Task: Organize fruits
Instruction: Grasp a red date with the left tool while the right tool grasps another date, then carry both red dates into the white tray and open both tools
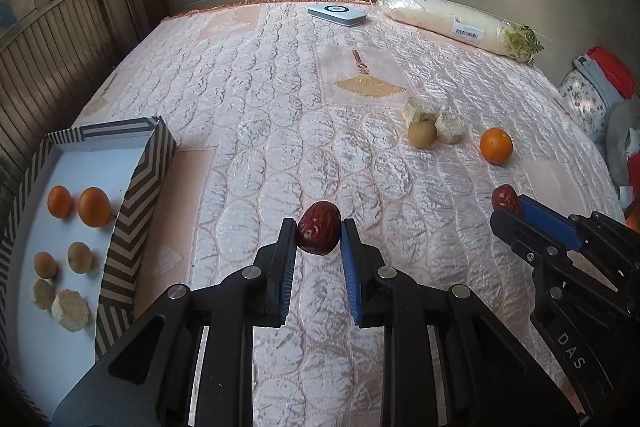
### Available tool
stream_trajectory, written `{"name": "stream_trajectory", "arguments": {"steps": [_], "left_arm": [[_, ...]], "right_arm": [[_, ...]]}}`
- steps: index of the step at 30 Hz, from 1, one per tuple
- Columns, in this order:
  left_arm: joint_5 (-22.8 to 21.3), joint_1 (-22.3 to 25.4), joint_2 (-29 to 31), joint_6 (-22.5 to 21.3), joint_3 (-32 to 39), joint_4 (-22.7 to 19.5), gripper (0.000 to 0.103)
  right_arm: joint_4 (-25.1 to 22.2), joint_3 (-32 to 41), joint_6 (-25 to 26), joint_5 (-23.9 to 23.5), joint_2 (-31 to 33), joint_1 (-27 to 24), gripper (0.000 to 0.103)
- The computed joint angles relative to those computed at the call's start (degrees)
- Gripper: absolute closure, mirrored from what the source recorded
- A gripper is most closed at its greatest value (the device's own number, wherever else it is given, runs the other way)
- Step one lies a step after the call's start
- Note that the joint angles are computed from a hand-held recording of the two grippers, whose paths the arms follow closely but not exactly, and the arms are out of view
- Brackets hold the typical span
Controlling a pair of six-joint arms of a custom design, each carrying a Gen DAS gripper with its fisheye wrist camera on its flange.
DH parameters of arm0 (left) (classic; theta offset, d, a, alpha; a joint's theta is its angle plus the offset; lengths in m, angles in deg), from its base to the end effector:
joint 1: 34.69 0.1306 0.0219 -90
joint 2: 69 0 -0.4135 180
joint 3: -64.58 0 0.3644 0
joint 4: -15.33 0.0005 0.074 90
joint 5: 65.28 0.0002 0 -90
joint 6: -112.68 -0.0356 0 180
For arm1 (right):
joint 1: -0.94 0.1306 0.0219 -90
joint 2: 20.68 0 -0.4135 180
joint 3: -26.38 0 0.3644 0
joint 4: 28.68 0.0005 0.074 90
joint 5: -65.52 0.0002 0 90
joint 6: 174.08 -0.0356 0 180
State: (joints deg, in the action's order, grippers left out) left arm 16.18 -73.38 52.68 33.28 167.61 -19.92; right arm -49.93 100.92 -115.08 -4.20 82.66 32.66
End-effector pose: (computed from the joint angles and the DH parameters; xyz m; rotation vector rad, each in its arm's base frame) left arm 0.5092 -0.4016 0.2776 0.5486 2.4439 -0.1703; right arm 0.4367 0.2548 0.2749 0.1392 2.3709 0.0864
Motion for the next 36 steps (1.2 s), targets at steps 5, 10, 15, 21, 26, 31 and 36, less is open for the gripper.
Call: {"name": "stream_trajectory", "arguments": {"steps": [5, 10, 15, 21, 26, 31, 36], "left_arm": [[-0.3, -0.3, -2.3, 0.0, -3.9, 2.2, 0.082], [-0.7, -0.5, -4.5, -0.3, -7.1, 4.3, 0.082], [-1.5, -0.3, -6.4, -0.4, -9.7, 6.0, 0.082], [-2.4, 0.3, -8.4, -0.6, -12.3, 8.0, 0.082], [-3.3, 1.0, -9.9, -0.7, -14.1, 9.4, 0.082], [-3.7, 1.9, -11.1, -0.5, -15.3, 10.2, 0.082], [-3.6, 3.2, -12.1, -0.3, -16.2, 10.9, 0.082]], "right_arm": [[-1.0, -1.4, -3.6, 2.8, -1.6, 2.4, 0.084], [-2.3, -1.4, -5.5, 3.9, -1.7, 3.9, 0.084], [-2.7, -0.7, -5.8, 4.4, -1.5, 5.5, 0.084], [-3.1, 0.8, -5.9, 4.6, -0.6, 7.0, 0.084], [-4.1, 2.9, -4.9, 4.9, 0.5, 8.3, 0.084], [-4.6, 5.1, -3.8, 4.8, 1.6, 9.4, 0.084], [-5.1, 7.6, -2.4, 4.6, 2.9, 10.2, 0.084]]}}
